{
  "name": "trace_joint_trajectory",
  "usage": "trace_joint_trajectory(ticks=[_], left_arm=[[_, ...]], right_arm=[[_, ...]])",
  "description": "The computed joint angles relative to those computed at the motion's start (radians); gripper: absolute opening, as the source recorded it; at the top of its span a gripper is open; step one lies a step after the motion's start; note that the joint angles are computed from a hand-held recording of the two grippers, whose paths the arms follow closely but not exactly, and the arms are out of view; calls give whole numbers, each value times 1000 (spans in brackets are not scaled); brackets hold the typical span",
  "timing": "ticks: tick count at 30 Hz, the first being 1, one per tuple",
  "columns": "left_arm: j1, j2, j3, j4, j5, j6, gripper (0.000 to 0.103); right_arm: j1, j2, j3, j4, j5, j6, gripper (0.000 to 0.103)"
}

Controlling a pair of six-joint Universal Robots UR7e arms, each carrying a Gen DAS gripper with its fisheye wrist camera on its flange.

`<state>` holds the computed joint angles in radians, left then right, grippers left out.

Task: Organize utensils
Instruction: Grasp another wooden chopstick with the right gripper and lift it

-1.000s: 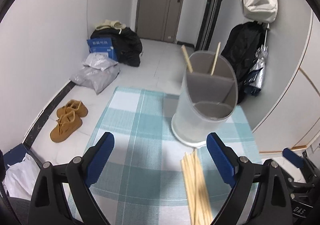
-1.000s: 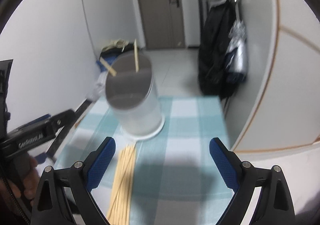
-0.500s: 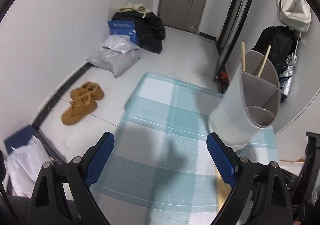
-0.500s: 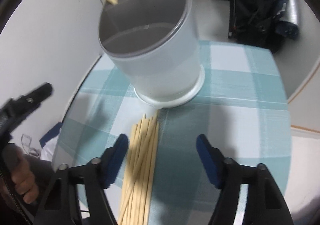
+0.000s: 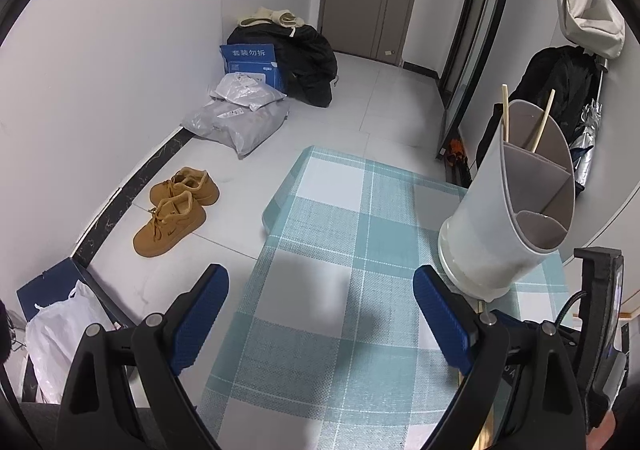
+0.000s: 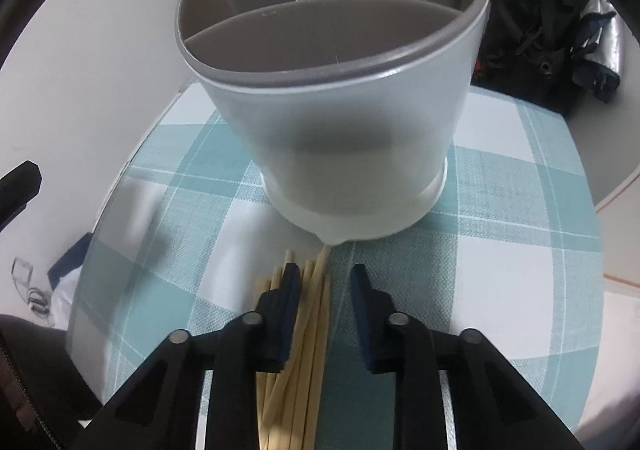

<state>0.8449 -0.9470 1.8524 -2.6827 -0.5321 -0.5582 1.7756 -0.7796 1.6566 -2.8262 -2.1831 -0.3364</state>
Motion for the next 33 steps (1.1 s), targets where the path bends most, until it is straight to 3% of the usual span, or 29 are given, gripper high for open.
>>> trace_joint_trajectory(ticks=[3, 17, 27, 33], left_arm=[[1, 0, -3, 7, -8, -4, 91], [7, 8, -19, 79, -49, -36, 91], [18, 52, -72, 211, -229, -24, 91], [19, 89, -116, 324, -272, -18, 91]], right_arm=[[-2, -10, 12, -13, 10, 13, 7], [-45, -133, 84, -16, 149, 155, 5], [-79, -254, 145, -42, 274, 249, 4], [-117, -344, 187, -66, 340, 276, 5]])
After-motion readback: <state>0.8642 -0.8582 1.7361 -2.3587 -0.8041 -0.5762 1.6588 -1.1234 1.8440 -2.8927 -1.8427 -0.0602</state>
